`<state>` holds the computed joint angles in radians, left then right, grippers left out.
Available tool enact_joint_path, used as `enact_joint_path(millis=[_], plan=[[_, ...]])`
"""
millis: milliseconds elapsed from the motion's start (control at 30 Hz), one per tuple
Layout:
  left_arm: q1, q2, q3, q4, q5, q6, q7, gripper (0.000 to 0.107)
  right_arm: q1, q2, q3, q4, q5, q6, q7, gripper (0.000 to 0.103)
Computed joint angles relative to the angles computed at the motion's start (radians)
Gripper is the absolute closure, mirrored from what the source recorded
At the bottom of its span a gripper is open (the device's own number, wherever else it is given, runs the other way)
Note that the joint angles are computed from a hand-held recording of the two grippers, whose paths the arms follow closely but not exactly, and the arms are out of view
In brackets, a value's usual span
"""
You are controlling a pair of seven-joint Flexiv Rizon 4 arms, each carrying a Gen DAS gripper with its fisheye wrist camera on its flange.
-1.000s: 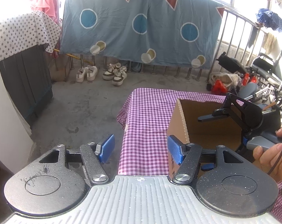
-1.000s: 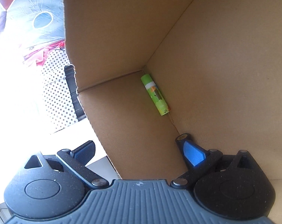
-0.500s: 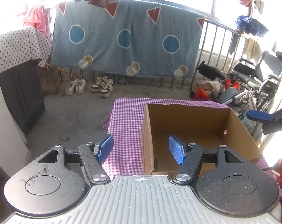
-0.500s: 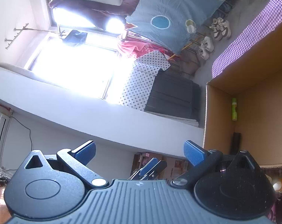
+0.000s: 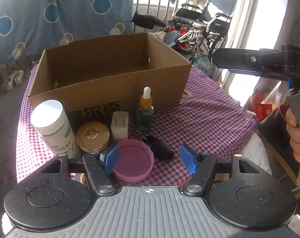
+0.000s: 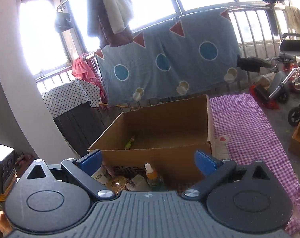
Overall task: Organize rigid objects
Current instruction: 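Move the right gripper back to the black oval case, then close the right gripper on the black oval case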
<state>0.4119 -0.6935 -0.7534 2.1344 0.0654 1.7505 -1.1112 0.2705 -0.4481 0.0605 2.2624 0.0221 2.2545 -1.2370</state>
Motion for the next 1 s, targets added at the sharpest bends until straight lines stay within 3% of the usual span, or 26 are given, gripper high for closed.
enact_joint_path(millis=[100,167,267,333,433,500,600,667,767,867,1000], plan=[[-0.082,-0.023,0.057,-0.003,0.010,0.021,0.010,0.044,0.042,-0.018,-0.029,-0.002,0.023,-0.101,-0.024,0.033],[-0.178,-0.019,0.147,-0.013,0.002,0.052,-0.004,0.049,0.002,-0.045,-0.001,-0.018,-0.038,-0.160,-0.006,0.038],[-0.260,-0.023,0.222,-0.037,-0.008,0.053,-0.023,0.060,-0.138,-0.097,0.101,-0.047,-0.199,-0.208,0.057,0.045],[-0.294,-0.026,0.252,-0.056,-0.020,0.036,-0.029,0.063,-0.221,-0.122,0.160,-0.074,-0.300,-0.255,0.104,0.063],[-0.395,-0.014,0.350,-0.088,-0.059,0.015,-0.046,0.066,-0.357,-0.183,0.268,-0.134,-0.451,-0.337,0.161,0.079],[-0.446,-0.014,0.400,-0.110,-0.082,-0.003,-0.052,0.066,-0.443,-0.220,0.347,-0.170,-0.525,-0.401,0.184,0.081],[-0.466,-0.019,0.414,-0.127,-0.102,-0.034,-0.046,0.066,-0.543,-0.264,0.453,-0.201,-0.573,-0.475,0.176,0.085],[-0.470,-0.023,0.413,-0.130,-0.111,-0.035,-0.041,0.066,-0.613,-0.290,0.534,-0.208,-0.574,-0.517,0.154,0.086],[-0.484,-0.025,0.424,-0.133,-0.109,-0.022,-0.029,0.066,-0.643,-0.287,0.567,-0.194,-0.535,-0.524,0.126,0.087],[-0.497,-0.026,0.435,-0.135,-0.103,-0.011,-0.015,0.066,-0.743,-0.317,0.668,-0.186,-0.502,-0.566,0.104,0.087],[-0.413,-0.043,0.330,-0.127,-0.080,-0.024,0.021,0.066,-0.771,-0.287,0.681,-0.145,-0.437,-0.560,0.083,0.092]])
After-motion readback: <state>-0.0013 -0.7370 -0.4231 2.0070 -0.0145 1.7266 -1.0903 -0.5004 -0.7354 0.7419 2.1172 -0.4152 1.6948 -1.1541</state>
